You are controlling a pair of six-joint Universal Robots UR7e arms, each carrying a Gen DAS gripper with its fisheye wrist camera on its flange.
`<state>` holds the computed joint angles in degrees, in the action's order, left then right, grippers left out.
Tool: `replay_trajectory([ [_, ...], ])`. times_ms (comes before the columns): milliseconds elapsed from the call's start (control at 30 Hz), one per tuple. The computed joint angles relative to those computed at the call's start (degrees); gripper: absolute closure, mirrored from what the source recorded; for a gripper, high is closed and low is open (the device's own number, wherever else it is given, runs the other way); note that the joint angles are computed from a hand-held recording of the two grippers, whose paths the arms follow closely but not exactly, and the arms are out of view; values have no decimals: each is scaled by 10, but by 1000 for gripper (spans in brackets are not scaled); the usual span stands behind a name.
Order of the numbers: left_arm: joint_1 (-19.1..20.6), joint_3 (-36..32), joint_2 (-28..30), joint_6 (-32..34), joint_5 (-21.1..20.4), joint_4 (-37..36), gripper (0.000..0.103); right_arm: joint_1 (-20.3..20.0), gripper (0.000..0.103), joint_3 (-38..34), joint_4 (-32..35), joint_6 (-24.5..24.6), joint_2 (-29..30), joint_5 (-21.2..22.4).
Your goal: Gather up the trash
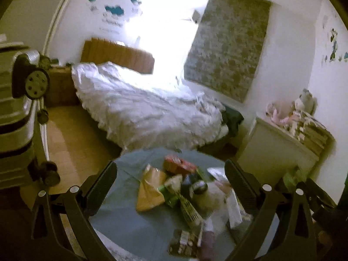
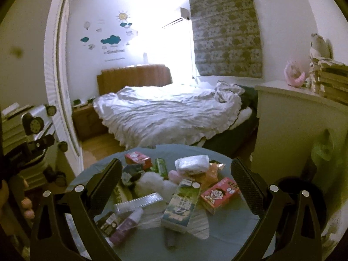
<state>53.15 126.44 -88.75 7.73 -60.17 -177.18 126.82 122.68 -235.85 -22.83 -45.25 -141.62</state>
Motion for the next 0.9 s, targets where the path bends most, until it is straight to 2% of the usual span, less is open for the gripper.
replay_trajectory([
  [67, -9, -5, -3, -5, 24, 38, 5, -2, 4, 7, 1, 10, -3, 1],
  [100, -22, -6, -1, 3, 59, 48, 5, -3, 4, 11, 2, 15, -6, 3],
  [133, -27, -6, -1, 3, 70, 61, 5, -2, 4, 13, 5, 18, -8, 3],
  [333, -40, -17, -15, -11, 54, 133, 5, -12, 4, 34, 45, 68, -26, 16],
  [467, -54, -7, -21, 11, 59, 118, 5, -15, 4, 41, 57, 84, -30, 22],
  [633, -56, -12, -24, 4, 55, 116, 5, -20, 4, 45, 74, 106, -35, 31],
  [900, -58, -14, -23, -2, 65, 120, 5, -18, 4, 46, 86, 114, -34, 30],
])
